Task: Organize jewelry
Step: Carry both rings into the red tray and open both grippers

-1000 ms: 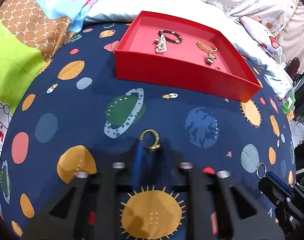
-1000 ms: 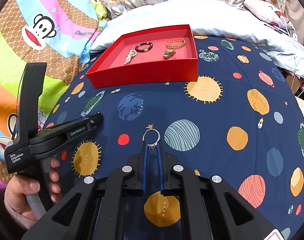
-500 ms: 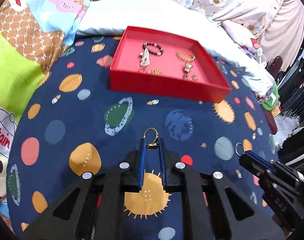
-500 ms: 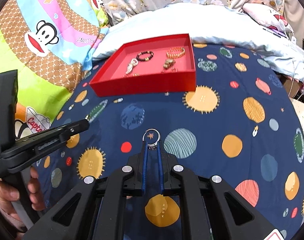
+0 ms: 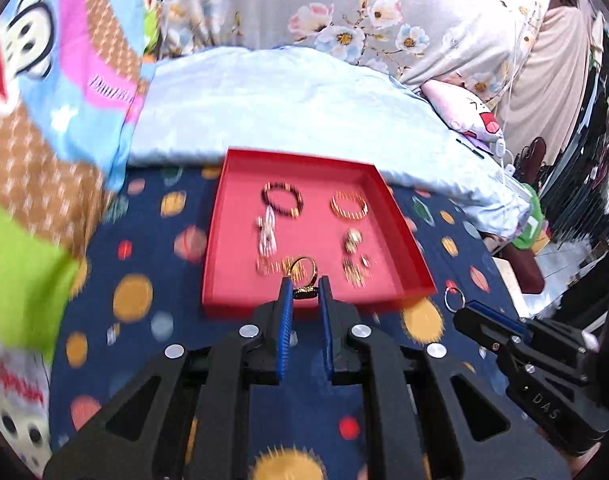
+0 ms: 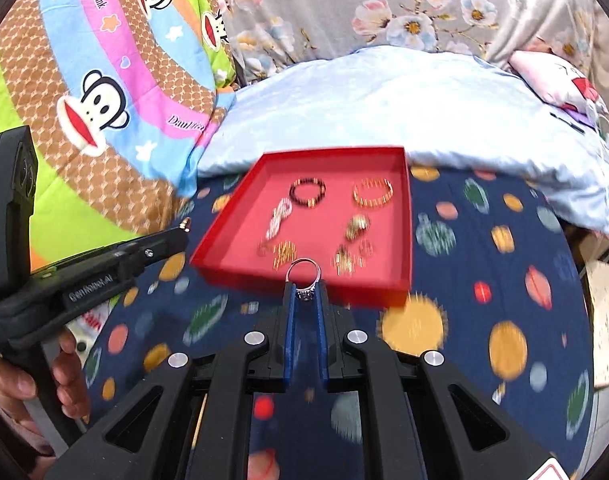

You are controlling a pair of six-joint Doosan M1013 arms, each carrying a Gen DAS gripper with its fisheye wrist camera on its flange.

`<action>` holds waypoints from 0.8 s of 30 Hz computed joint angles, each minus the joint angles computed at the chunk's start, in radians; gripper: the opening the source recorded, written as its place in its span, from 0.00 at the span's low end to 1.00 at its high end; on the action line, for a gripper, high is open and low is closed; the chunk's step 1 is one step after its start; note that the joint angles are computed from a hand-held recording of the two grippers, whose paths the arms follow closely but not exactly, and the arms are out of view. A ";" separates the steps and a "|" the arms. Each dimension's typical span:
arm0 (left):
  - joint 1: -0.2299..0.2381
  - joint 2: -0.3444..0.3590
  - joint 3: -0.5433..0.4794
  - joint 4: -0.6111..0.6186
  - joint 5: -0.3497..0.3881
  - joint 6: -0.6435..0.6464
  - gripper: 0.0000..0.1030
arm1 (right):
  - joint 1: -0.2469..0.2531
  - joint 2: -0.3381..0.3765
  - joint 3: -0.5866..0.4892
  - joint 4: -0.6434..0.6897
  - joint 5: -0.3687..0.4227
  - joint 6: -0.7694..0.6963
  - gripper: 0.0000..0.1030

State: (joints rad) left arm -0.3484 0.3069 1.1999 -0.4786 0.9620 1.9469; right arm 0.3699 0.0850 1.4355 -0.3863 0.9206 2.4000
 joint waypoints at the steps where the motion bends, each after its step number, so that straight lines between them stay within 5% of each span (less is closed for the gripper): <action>1: -0.006 0.021 -0.026 0.012 0.005 -0.005 0.12 | -0.017 0.019 -0.020 0.022 -0.003 -0.027 0.08; 10: -0.060 0.213 -0.256 0.120 0.065 -0.051 0.12 | -0.115 0.169 -0.145 0.115 0.023 -0.172 0.08; 18: -0.081 0.318 -0.370 0.172 0.163 -0.102 0.12 | -0.158 0.230 -0.179 0.200 0.065 -0.253 0.09; 24: -0.055 0.305 -0.363 0.147 0.131 -0.166 0.42 | -0.142 0.194 -0.152 0.117 0.021 -0.181 0.19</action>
